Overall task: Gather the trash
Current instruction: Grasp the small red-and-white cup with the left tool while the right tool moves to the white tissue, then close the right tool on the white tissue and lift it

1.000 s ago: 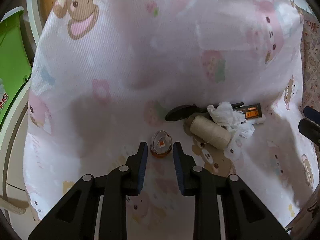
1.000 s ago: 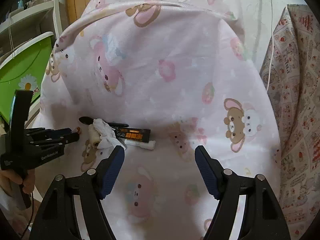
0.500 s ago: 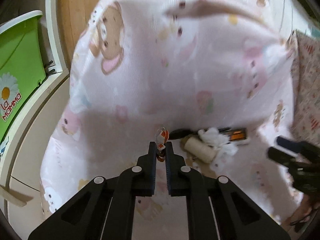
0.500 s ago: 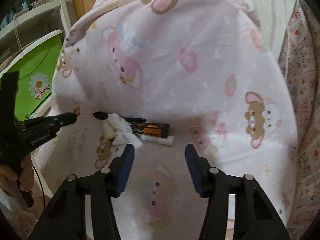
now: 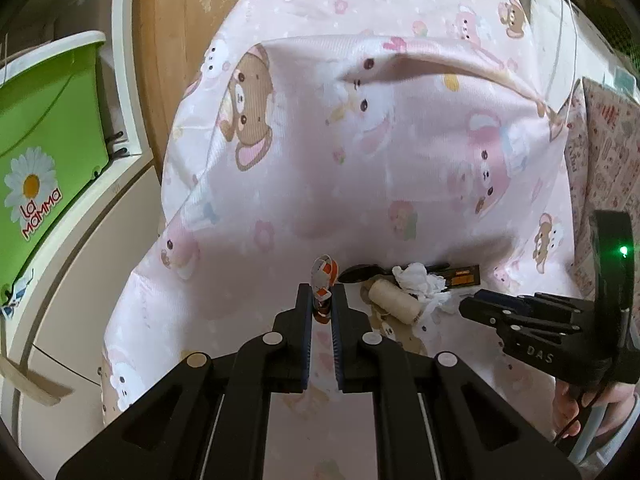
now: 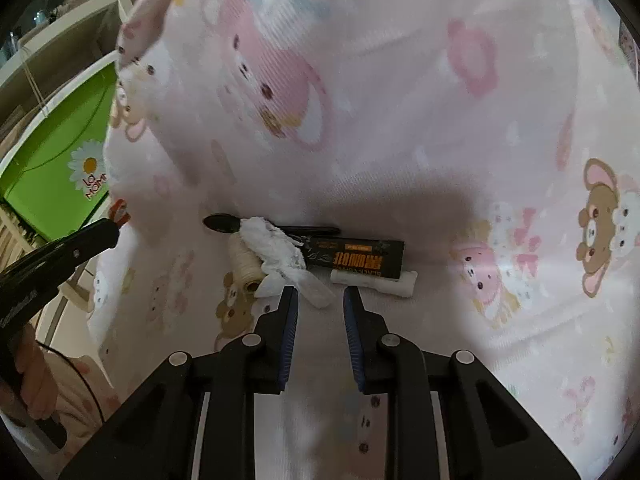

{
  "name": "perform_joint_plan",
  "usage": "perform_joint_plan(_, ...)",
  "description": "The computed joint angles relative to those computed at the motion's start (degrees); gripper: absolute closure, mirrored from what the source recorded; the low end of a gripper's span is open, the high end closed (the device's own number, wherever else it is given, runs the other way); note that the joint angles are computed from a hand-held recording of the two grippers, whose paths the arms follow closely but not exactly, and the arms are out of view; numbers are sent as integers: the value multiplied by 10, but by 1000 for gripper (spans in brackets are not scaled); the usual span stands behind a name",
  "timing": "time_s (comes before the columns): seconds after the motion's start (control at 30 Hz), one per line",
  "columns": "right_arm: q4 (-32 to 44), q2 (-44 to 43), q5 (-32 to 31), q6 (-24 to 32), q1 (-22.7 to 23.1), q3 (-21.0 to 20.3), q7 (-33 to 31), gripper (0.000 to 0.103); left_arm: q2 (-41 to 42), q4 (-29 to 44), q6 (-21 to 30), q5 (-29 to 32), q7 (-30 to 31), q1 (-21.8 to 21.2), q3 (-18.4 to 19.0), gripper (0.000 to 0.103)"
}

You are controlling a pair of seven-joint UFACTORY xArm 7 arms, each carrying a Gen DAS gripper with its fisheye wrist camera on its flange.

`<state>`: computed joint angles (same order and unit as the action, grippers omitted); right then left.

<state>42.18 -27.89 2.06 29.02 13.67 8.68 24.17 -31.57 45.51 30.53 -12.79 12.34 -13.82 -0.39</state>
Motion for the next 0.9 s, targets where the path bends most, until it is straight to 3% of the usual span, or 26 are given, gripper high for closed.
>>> perform_joint_plan(0.23,12,30,-3,0,3,3,-1,84,7,0,-3,7,-2,3,-2,95)
perform_joint_plan(0.47,9,27,-19,-19,0,12,1,102,14,5,0,5,-4,7,3,95)
perform_joint_plan(0.73,-13,-40,-62,-37,-7,36,19,102,-19,-9,1,-3,17,3,11,94)
perform_joint_plan(0.9,-13,-37,-67,-27,-12,38,25,100,-21,-11,8,-1,11,8,10,94)
